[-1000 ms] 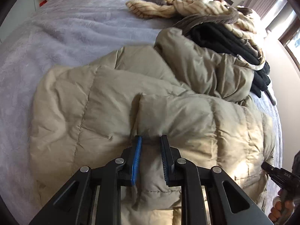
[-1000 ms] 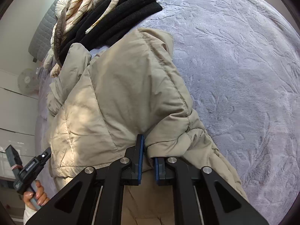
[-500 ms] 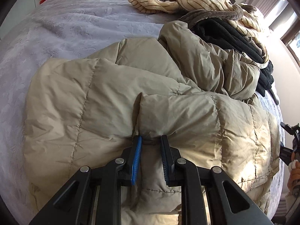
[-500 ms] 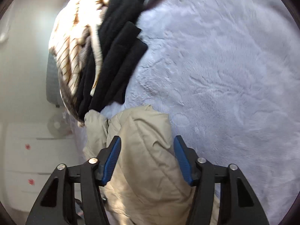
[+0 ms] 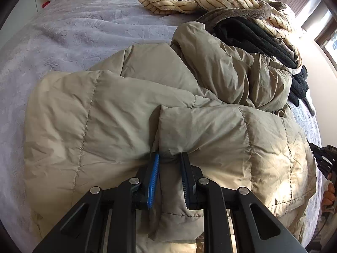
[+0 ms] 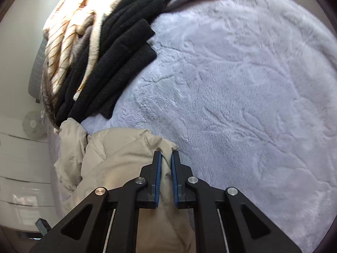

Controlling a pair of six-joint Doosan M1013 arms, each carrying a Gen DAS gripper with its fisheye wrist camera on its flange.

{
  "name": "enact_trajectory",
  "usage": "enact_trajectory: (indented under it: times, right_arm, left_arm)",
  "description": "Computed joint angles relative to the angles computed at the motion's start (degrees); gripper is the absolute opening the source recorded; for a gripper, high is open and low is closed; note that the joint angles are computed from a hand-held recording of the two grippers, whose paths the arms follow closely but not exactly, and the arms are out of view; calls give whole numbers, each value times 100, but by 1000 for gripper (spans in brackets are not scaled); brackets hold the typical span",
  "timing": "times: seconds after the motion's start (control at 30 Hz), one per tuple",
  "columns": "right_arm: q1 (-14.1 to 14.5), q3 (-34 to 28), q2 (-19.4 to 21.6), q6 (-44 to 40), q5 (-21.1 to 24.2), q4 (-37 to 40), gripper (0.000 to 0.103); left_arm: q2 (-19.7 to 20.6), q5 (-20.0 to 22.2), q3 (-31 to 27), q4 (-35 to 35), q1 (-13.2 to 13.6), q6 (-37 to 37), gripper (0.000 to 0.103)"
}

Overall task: Fold large clothes
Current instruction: 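Tuck the side edges inward with both tools and open both tools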

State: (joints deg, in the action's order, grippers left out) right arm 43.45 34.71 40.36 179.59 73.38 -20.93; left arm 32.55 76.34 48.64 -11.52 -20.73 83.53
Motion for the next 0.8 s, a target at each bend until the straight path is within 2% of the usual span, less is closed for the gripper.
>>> enact_trajectory:
  times: [0.1, 0.23, 0.3, 0.43, 0.5, 0.6, 0.67, 0.8]
  right_arm:
    - [231, -363, 90, -682, 198, -118, 10]
    - [365, -717, 344, -1359, 651, 268, 10]
    - [366, -586, 367, -1413, 862, 350, 7]
    - [313, -158, 272, -1149, 646, 329, 1]
    - [316, -354, 371, -1170, 853, 292, 1]
    - [343, -819, 556, -1329, 1280, 249, 1]
    - [386, -922, 548, -1395, 1365, 195, 5]
    - [462, -1104, 543, -1461, 1517, 174, 6]
  left_arm:
    - [7, 8, -8, -41, 17, 24, 22]
    - [-39, -107, 83, 46, -14, 21, 22]
    - [-94, -247, 206, 55, -21, 58, 22]
    - [-188, -489, 409, 199, -73, 165, 22]
    - [-204, -529, 432, 342, -115, 181, 22]
    - [-186, -361, 300, 519, -141, 27, 22]
    - [-229, -276, 253, 701, -150, -123, 22]
    - [-398, -177, 309, 798, -131, -83, 22]
